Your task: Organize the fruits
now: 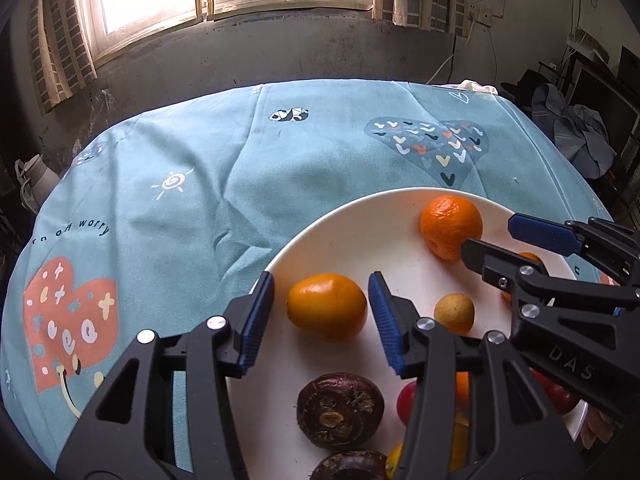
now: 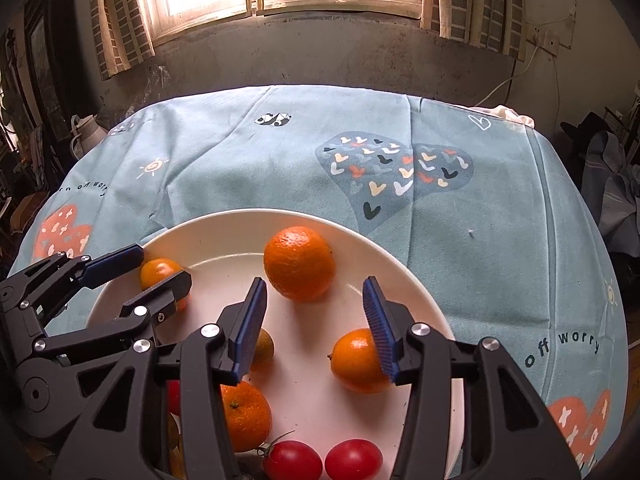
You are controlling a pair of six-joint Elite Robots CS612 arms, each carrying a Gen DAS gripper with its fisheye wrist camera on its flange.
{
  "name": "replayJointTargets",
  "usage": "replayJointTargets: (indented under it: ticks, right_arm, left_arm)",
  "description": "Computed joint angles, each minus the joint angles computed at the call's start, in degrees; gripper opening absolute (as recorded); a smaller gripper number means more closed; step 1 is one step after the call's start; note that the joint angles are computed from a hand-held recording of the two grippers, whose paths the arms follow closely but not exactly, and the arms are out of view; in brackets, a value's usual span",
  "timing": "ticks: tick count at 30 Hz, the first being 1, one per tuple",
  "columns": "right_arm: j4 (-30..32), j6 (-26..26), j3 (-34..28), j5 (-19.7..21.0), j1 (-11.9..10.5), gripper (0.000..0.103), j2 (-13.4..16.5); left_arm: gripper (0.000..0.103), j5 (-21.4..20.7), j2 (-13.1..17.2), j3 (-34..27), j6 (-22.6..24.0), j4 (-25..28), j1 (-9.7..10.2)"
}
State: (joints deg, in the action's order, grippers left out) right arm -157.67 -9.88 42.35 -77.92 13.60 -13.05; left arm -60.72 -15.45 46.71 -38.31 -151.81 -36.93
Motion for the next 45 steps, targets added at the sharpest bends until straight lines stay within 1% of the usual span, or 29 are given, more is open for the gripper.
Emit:
replayJointTargets:
  ticks: [1, 3, 4, 5, 7, 13, 20, 25, 29, 31, 35, 37, 39, 41, 43, 45]
  right_arm:
    - [-0.5, 0.27, 0.44, 0.05, -0.07, 0.05, -0.23]
    - [-1.39, 0.81, 1.27, 0.19, -0.2, 0.05, -0.68]
    - [-1.66, 1.15, 1.74, 0.76, -0.34, 0.051, -0.94]
    - [-1.93, 1.55, 2.28, 1.44, -0.47, 0.054, -1.26]
    - [-2.74, 2.5, 3.44, 2.56, -0.68, 0.055, -1.91]
    - [-6.27, 4.94, 8.26, 5.05, -1.08, 0.056, -4.69]
    - [-14.4, 6.56, 17.42, 6.33, -1.68, 0.06, -9.47]
    - [-20.58, 7.82, 24.95, 8.39, -2.6, 0.06, -13.21]
    - [-26.54, 8.64, 31.22, 9.77, -3.4, 0.06, -15.75]
    - [-29.56, 8.73, 34.08, 10.25, -3.71, 0.06, -16.56]
    - [-33.67, 8.91, 38.25, 11.02, -4.2, 0.06, -16.87]
    - [-34.97, 9.39, 39.65, 10.97, -4.41, 0.06, -16.57]
    - [-36.97, 10.76, 40.79, 10.5, -4.61, 0.06, -16.08]
    - [-37.77, 10.77, 41.81, 8.9, -4.59, 0.06, -15.89]
    - [-39.06, 10.38, 42.95, 6.3, -4.31, 0.06, -15.78]
    - [-39.29, 9.04, 43.93, 4.56, -3.97, 0.06, -15.95]
  left_arm:
    - [0.055, 0.55, -0.11, 0.17, -0.26, -0.06, -0.09]
    - [0.078, 4.96, -0.33, 0.25, -1.76, 1.84, -0.62]
    - [0.081, 6.83, -0.5, 0.7, -1.73, 1.48, -0.85]
    - [0.083, 7.38, -0.76, 1.33, -1.26, 0.53, -0.93]
    - [0.083, 7.11, -1.46, 2.49, -1.07, -0.26, -1.02]
    - [0.084, 10.06, -3.36, 5.73, 0.82, -2.85, -2.36]
    - [0.086, 12.96, -6.52, 11.32, 1.36, -7.67, -4.6]
    - [0.087, 14.78, -9.22, 16.48, -0.03, -11.0, -6.44]
    - [0.093, 17.17, -11.05, 20.61, -2.33, -13.29, -8.19]
    - [0.095, 18.53, -11.72, 22.48, -3.34, -14.06, -9.14]
    - [0.096, 17.97, -12.13, 25.36, -4.96, -15.85, -10.43]
    - [0.096, 18.44, -12.11, 26.45, -6.76, -15.67, -10.98]
    - [0.096, 18.42, -12.2, 27.1, -9.19, -13.97, -11.28]
    - [0.096, 18.52, -12.38, 27.77, -11.57, -12.57, -11.57]
    - [0.096, 19.44, -12.64, 28.42, -13.09, -10.86, -12.0]
    - [0.101, 20.53, -12.86, 29.06, -13.56, -10.37, -12.47]
